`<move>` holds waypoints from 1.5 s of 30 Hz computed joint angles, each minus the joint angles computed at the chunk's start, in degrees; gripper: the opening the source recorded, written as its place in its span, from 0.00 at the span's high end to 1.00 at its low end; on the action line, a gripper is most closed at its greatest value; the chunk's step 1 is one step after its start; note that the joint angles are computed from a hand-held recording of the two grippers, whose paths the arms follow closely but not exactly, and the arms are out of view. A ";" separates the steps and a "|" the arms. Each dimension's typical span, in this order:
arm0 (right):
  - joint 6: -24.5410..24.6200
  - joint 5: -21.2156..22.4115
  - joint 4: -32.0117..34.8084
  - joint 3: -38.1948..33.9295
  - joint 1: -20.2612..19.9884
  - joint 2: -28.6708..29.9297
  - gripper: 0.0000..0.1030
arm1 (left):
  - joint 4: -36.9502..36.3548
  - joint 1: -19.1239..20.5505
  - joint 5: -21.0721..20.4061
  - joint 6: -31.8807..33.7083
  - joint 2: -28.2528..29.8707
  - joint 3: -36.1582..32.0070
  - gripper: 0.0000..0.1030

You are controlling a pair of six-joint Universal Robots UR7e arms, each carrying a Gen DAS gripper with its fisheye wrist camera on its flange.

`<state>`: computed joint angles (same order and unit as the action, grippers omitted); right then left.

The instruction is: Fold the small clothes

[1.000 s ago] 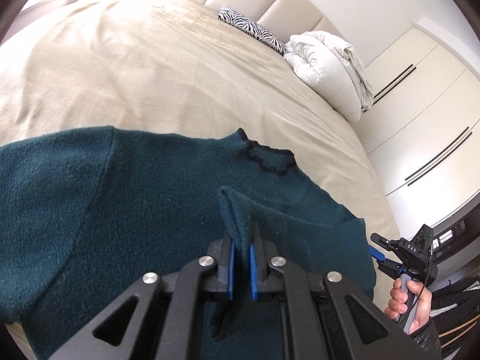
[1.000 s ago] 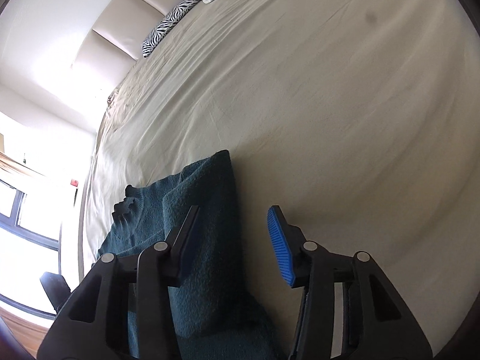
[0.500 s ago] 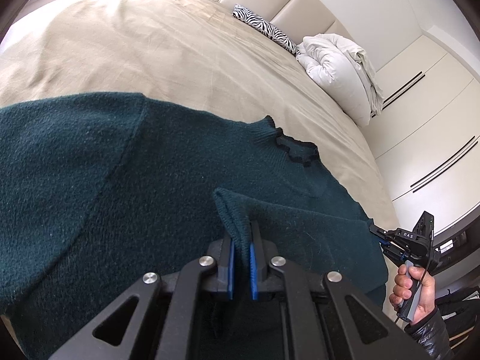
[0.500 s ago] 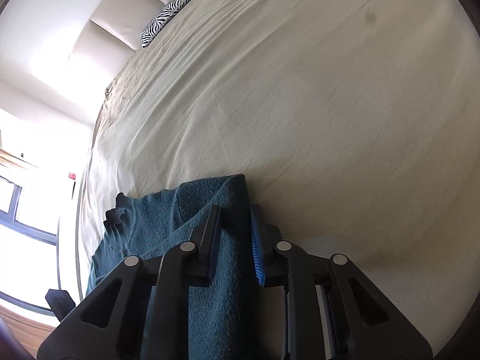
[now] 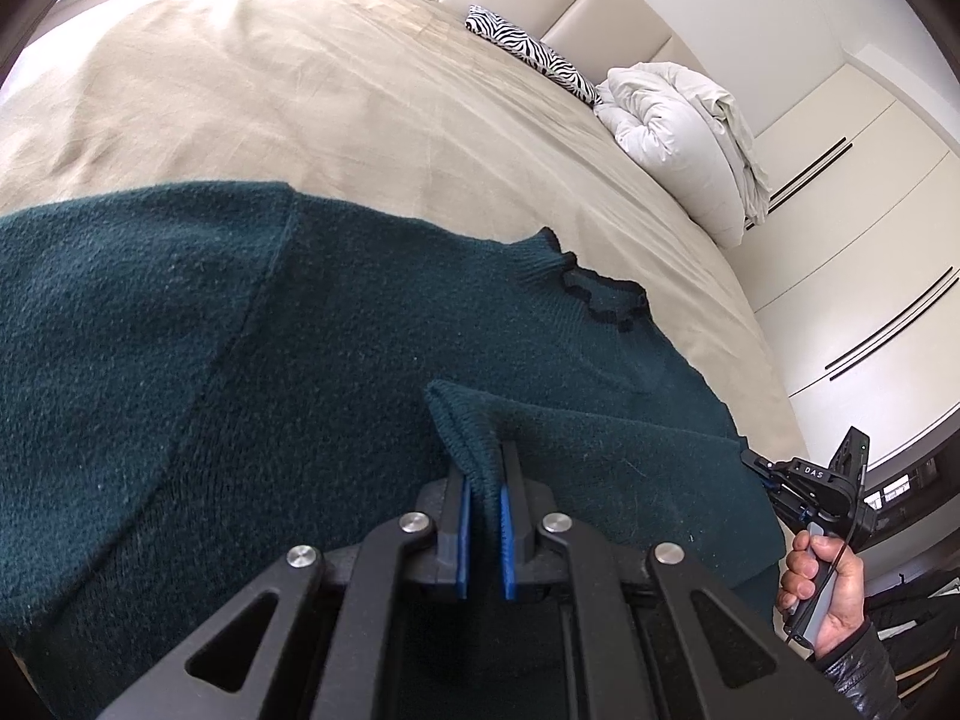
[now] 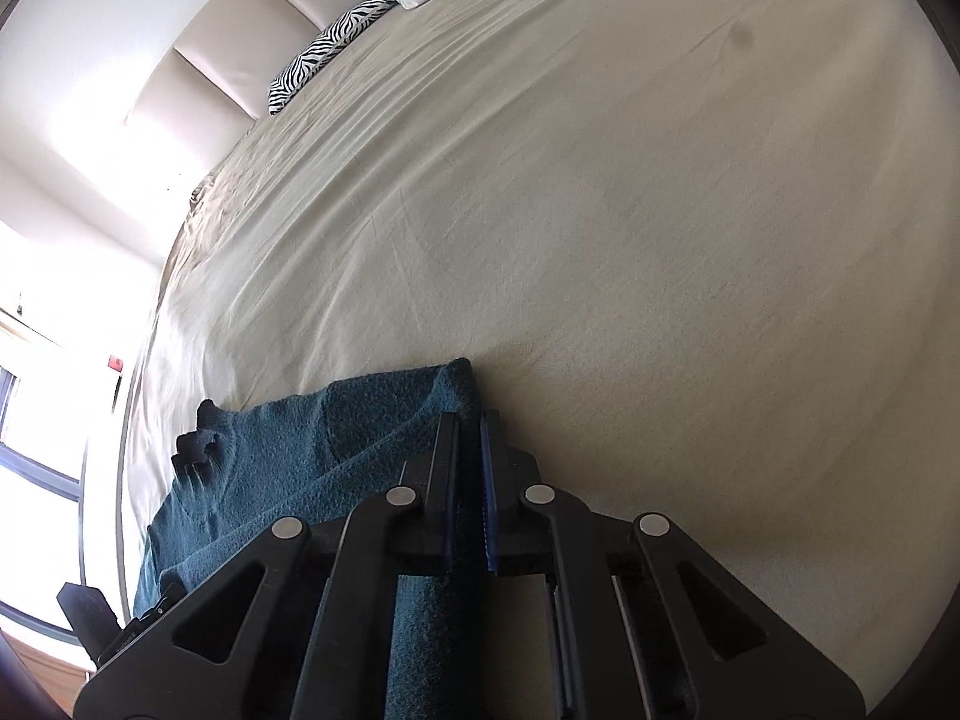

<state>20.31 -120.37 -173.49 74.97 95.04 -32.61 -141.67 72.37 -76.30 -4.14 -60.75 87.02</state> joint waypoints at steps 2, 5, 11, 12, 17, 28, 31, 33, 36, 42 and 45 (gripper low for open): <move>-0.91 0.61 0.74 -0.27 -0.33 0.12 0.95 | 0.41 0.09 -0.07 0.20 0.21 -0.32 0.90; -1.31 -0.62 3.15 -0.25 0.64 -0.78 0.91 | 0.28 0.41 -0.90 0.71 0.12 -0.28 0.89; -1.55 1.23 -1.69 7.09 4.17 -5.13 0.91 | -1.08 0.04 -0.06 1.64 -0.46 0.97 0.88; -1.75 3.47 -1.75 8.20 4.46 -5.67 0.91 | -1.19 0.01 0.08 1.76 -0.49 1.08 0.88; 2.28 7.14 1.82 9.33 3.70 -4.65 0.91 | -1.68 0.06 0.00 2.77 -0.79 1.68 0.87; 3.73 6.74 -7.93 15.65 3.30 -5.70 0.94 | -2.08 -0.17 0.53 2.55 -2.59 2.89 0.77; 2.28 9.06 -9.48 15.10 4.12 -5.15 0.94 | -3.91 -0.86 1.97 3.03 -3.70 4.67 0.60; 3.18 7.24 -5.19 13.53 4.11 -4.27 0.94 | -2.78 -1.45 4.13 4.40 -3.56 4.85 0.60; 4.79 10.38 -7.85 15.78 1.91 -4.14 0.98 | -1.73 -1.23 3.32 3.40 -4.52 4.92 0.60; 1.08 -1.38 -13.63 16.77 8.10 -4.37 0.94 | -5.47 -0.76 1.29 0.14 -13.46 11.10 0.45; -6.27 -10.03 -19.16 14.05 13.26 -1.95 0.90 | -7.91 0.60 0.97 -1.73 -20.52 15.89 0.38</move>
